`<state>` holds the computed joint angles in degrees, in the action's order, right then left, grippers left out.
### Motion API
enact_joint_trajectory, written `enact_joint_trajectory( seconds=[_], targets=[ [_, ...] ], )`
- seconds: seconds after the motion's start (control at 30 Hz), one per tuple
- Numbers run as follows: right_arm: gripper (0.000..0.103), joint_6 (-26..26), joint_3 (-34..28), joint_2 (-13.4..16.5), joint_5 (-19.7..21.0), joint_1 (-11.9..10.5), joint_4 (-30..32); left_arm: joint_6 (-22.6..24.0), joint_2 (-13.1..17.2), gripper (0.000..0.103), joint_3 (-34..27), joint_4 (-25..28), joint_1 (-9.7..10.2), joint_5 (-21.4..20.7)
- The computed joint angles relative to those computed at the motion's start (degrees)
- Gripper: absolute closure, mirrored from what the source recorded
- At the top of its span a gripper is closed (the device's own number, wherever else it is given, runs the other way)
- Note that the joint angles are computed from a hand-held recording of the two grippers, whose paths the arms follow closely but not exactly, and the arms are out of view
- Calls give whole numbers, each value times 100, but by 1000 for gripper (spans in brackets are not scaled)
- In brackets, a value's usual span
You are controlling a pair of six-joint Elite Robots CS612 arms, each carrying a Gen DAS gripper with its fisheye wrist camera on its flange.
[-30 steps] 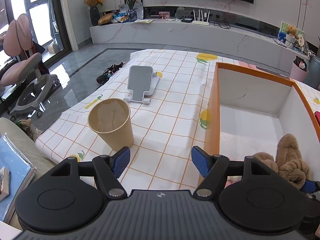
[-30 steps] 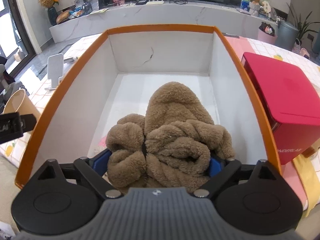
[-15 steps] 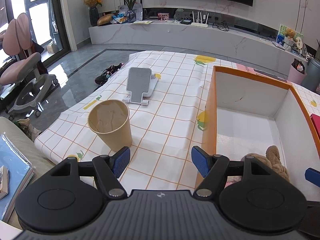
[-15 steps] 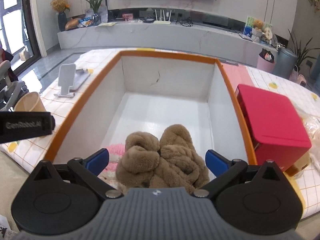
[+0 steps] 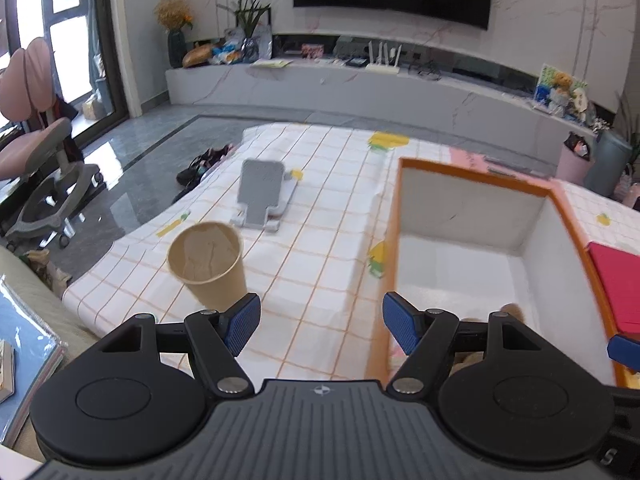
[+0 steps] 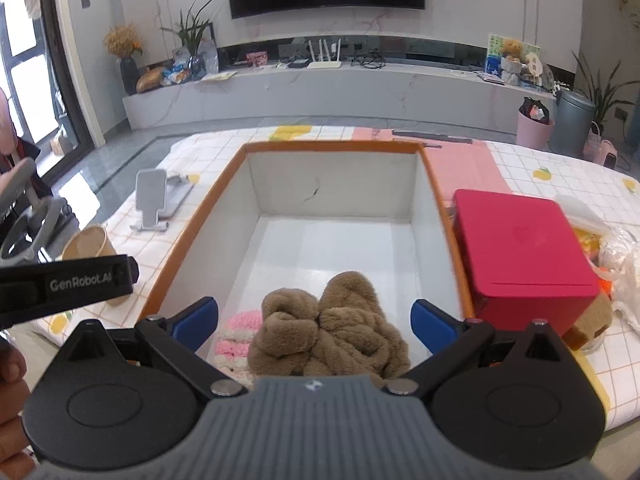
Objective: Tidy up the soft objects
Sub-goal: 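Lower the brown plush into the orange box and open the right tool, then move both tools back toward the sponge and yellow cloth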
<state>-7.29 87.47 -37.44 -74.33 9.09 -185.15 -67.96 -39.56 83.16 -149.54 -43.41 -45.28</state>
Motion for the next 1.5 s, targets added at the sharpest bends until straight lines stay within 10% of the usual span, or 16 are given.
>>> enact_joint_trajectory(
  seconds=[0.9,1.5],
  targets=[
    [3,628,1395,-1013,56,-1153,-1934,2579,574,21,-994,-1347,-572,335],
    [3,1005,773,-530,-308,-1641,-453,2986,1681,21,-2848,-564,-643,-1011]
  ],
)
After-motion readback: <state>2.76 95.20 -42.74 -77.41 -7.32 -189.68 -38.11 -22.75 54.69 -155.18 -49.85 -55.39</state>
